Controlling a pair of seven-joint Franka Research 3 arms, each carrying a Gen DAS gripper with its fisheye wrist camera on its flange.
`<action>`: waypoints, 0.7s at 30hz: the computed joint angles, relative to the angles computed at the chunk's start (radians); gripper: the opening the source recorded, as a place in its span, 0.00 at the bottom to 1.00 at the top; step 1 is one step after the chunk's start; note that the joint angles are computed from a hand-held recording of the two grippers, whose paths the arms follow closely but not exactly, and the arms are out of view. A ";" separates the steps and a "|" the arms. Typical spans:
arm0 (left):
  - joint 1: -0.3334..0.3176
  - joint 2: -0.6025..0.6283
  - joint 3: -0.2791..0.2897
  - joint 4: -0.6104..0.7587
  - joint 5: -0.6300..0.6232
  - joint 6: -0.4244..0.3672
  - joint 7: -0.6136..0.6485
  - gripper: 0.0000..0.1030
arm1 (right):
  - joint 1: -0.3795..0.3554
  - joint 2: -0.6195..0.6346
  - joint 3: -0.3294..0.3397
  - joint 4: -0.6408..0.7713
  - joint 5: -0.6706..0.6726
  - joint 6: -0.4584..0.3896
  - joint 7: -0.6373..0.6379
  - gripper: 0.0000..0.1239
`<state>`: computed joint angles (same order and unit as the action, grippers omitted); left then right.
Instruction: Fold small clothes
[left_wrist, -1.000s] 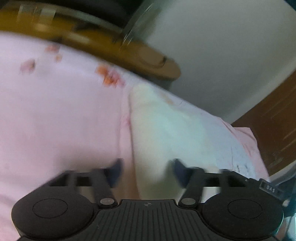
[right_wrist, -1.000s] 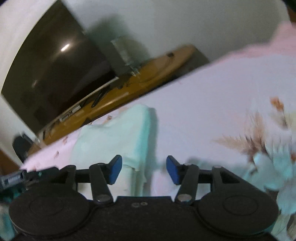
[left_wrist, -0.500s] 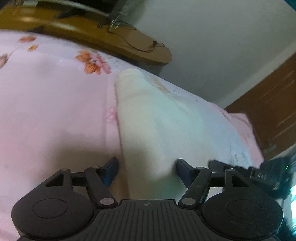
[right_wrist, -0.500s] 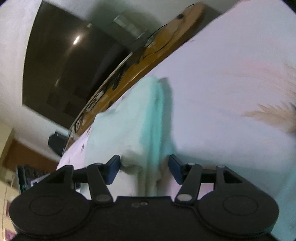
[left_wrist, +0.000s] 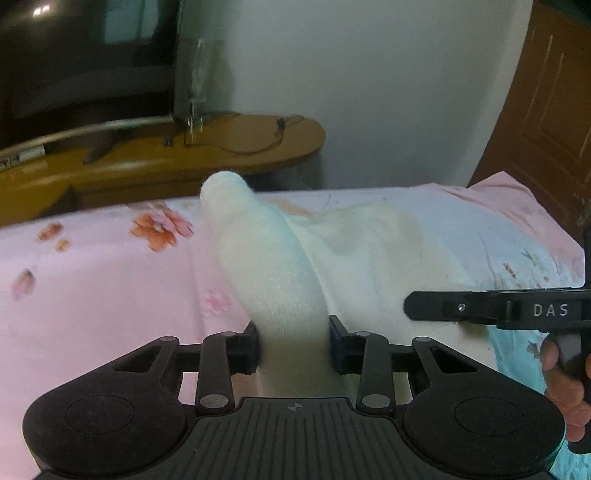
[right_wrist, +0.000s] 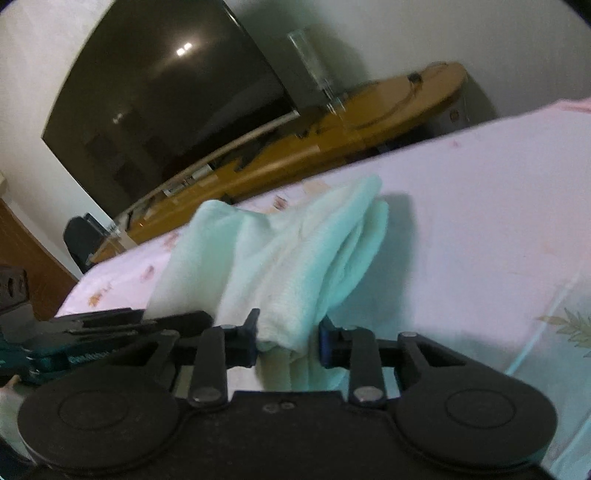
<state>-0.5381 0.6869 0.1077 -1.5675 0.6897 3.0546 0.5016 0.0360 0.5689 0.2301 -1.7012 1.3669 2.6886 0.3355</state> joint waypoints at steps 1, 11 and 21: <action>-0.006 -0.032 0.014 -0.036 0.007 0.008 -0.014 0.35 | -0.005 -0.018 0.013 -0.015 0.022 -0.003 -0.023 0.23; -0.197 -0.429 0.339 -0.500 0.420 0.025 -0.432 0.35 | 0.121 -0.089 0.023 -0.045 0.103 -0.065 -0.054 0.23; -0.065 -0.587 0.292 -0.802 0.531 -0.115 -0.559 0.35 | 0.282 0.104 0.067 0.102 -0.135 -0.052 0.222 0.23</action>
